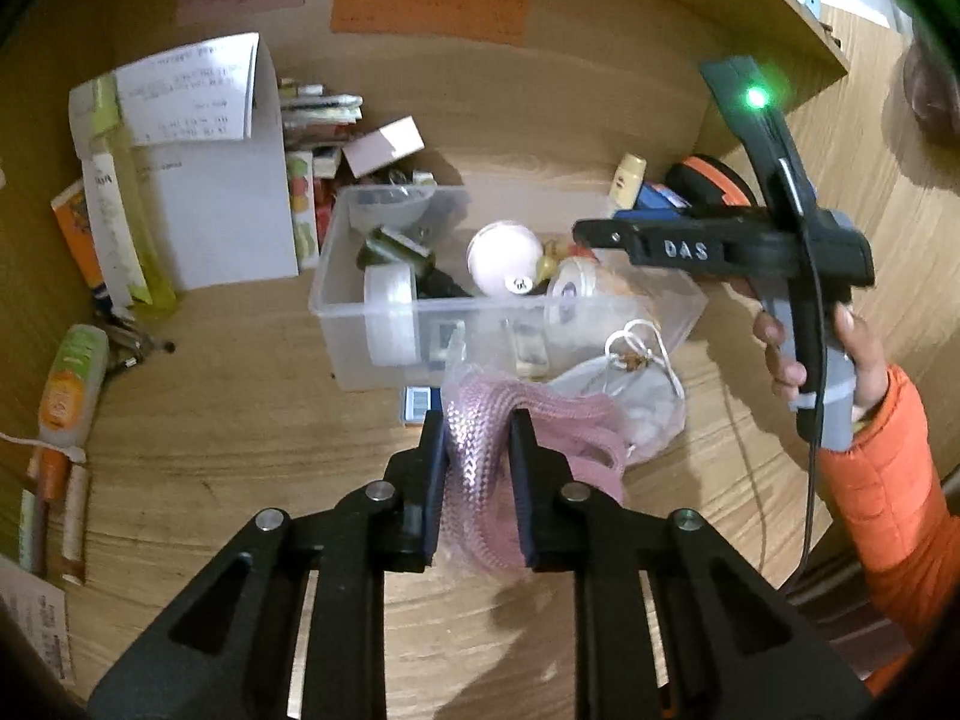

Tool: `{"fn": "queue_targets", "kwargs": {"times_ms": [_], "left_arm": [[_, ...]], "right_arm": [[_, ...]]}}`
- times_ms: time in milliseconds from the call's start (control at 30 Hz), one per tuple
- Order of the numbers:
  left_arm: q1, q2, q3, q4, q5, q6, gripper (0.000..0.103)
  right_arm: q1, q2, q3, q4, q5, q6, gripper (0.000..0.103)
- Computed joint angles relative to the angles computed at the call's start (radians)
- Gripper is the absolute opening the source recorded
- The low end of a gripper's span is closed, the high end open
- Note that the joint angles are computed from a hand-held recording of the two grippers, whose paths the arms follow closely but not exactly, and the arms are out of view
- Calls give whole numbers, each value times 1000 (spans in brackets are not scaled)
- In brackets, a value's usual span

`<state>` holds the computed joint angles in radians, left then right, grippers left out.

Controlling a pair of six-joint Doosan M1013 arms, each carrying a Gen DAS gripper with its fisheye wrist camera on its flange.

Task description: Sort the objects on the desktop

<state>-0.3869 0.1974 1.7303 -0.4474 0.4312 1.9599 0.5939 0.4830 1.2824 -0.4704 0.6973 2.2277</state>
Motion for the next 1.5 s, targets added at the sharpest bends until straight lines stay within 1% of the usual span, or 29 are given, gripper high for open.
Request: {"fn": "queue_targets", "kwargs": {"times_ms": [167, 267, 367, 600, 633, 667, 767, 800, 833, 900, 1000, 1033, 1100, 1133, 1167, 1233, 1267, 1300, 1367, 1433, 1467, 1500], "left_arm": [[-8, -13, -1, 47, -33, -53, 18], [-8, -22, -6, 66, -51, -85, 18], [-10, -29, -13, 93, -71, -108, 18], [-20, -32, -52, 205, -107, -199, 18], [-22, -28, -62, 236, -113, -225, 18], [-27, -20, -76, 293, -117, -275, 18], [-32, 6, -114, 345, -105, -315, 18], [-36, 15, -124, 383, -102, -346, 18], [-42, 26, -135, 450, -100, -408, 18], [-48, 50, -159, 514, -89, -462, 18], [-51, 91, -200, 515, -53, -468, 18], [-54, 103, -210, 530, -42, -478, 18], [-62, 124, -222, 599, -31, -535, 18], [-64, 133, -229, 608, -21, -541, 18], [-63, 144, -239, 584, -6, -524, 18], [-60, 157, -251, 540, 15, -483, 18], [-61, 162, -254, 538, 24, -473, 18], [-63, 162, -252, 545, 24, -473, 18], [-72, 157, -244, 610, 19, -506, 18], [-73, 147, -236, 597, 16, -480, 19], [-73, 140, -230, 596, 10, -478, 24], [-73, 137, -227, 602, 6, -483, 34]], "right_arm": [[4, -24, 32, -18, -35, 33, 45], [9, -35, 48, -39, -48, 58, 50], [9, -45, 64, -31, -72, 64, 52], [7, -65, 97, -24, -116, 78, 52], [6, -67, 101, -24, -122, 81, 52], [5, -70, 107, -20, -131, 81, 52], [2, -77, 118, -13, -141, 83, 52], [1, -80, 122, -11, -143, 82, 52], [1, -82, 127, -9, -146, 83, 52], [1, -87, 135, -8, -150, 85, 52], [1, -93, 148, -4, -156, 88, 53], [2, -95, 153, 2, -160, 83, 53], [4, -98, 159, -3, -162, 89, 53], [5, -99, 163, -7, -165, 94, 53], [6, -100, 166, -8, -167, 95, 53], [10, -101, 171, -33, -167, 124, 60], [12, -102, 174, -47, -170, 137, 62], [14, -102, 176, -57, -172, 148, 64], [17, -103, 181, -67, -178, 167, 65], [22, -103, 183, -92, -175, 200, 65], [25, -103, 184, -107, -175, 219, 65], [28, -103, 186, -123, -177, 237, 66]]}}
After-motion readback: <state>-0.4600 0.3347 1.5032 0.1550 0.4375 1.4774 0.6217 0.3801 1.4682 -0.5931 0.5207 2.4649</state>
